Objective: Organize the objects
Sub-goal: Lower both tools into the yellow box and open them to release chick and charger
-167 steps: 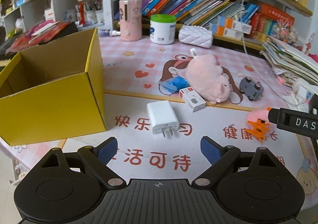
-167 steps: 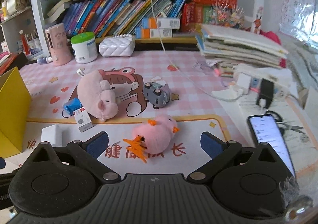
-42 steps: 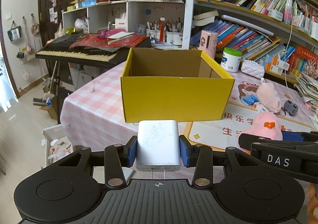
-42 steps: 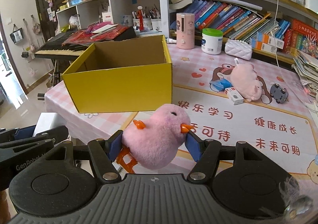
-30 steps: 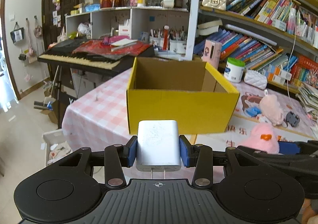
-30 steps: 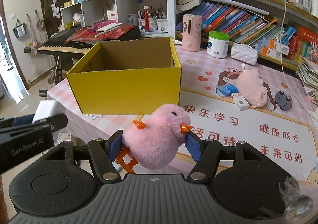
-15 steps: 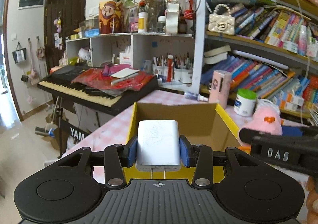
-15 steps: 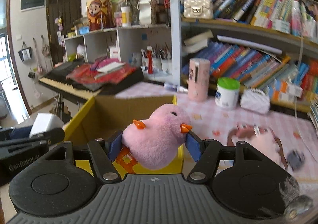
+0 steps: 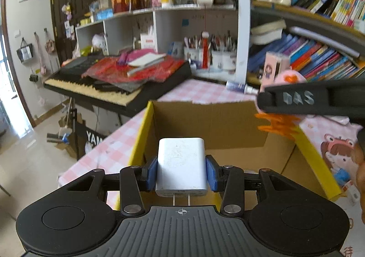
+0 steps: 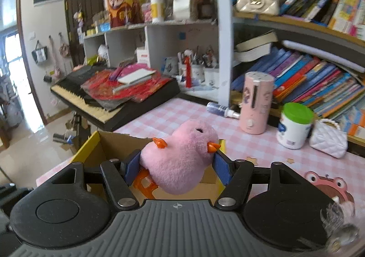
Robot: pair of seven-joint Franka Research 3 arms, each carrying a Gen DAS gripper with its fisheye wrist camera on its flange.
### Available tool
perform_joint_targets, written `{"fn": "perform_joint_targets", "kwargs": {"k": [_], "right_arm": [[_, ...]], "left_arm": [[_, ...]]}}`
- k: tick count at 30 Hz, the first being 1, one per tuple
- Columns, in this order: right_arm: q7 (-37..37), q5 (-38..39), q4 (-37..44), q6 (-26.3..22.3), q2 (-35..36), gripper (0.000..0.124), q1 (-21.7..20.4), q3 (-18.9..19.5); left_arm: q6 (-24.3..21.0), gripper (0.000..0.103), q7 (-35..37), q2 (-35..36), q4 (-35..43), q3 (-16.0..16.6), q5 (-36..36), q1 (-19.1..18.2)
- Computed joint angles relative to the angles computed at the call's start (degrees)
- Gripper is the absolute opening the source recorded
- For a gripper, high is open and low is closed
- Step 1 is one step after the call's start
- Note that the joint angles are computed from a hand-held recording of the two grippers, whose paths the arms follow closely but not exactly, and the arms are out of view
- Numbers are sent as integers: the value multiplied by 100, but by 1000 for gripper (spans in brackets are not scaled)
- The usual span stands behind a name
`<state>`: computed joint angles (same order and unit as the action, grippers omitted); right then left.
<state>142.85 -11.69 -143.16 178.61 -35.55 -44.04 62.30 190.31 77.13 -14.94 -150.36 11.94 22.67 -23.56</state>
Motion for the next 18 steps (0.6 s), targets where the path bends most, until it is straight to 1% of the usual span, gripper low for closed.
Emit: {"fn": "perform_joint_targets", "kwargs": {"k": [2, 5, 8, 9, 11, 13, 18], "right_arm": [[-79, -108, 205, -39, 246, 64, -262, 199], [-323, -322, 509, -67, 762, 64, -572, 437], [-647, -636, 829, -257, 1454, 64, -757, 604], [-717, -766, 921, -351, 1682, 64, -777, 634], [-796, -1000, 1043, -498, 2028, 64, -801, 684], [-815, -1229, 1131, -619, 2293, 64, -853, 748], [-745, -1743, 1349, -982, 2935, 64, -861, 810]], "left_arm": [[-154, 41, -31, 129, 113, 85, -67, -154], [-321, 41, 72, 265, 220, -42, -285, -140], [-506, 41, 215, 366, 310, -151, -516, -151], [-550, 41, 268, 390, 333, -191, -588, -141], [-655, 41, 330, 430, 371, -375, -691, -16], [-764, 41, 443, 458, 397, -442, -859, -9], [-1112, 41, 796, 466, 438, -484, -1493, -107]]}}
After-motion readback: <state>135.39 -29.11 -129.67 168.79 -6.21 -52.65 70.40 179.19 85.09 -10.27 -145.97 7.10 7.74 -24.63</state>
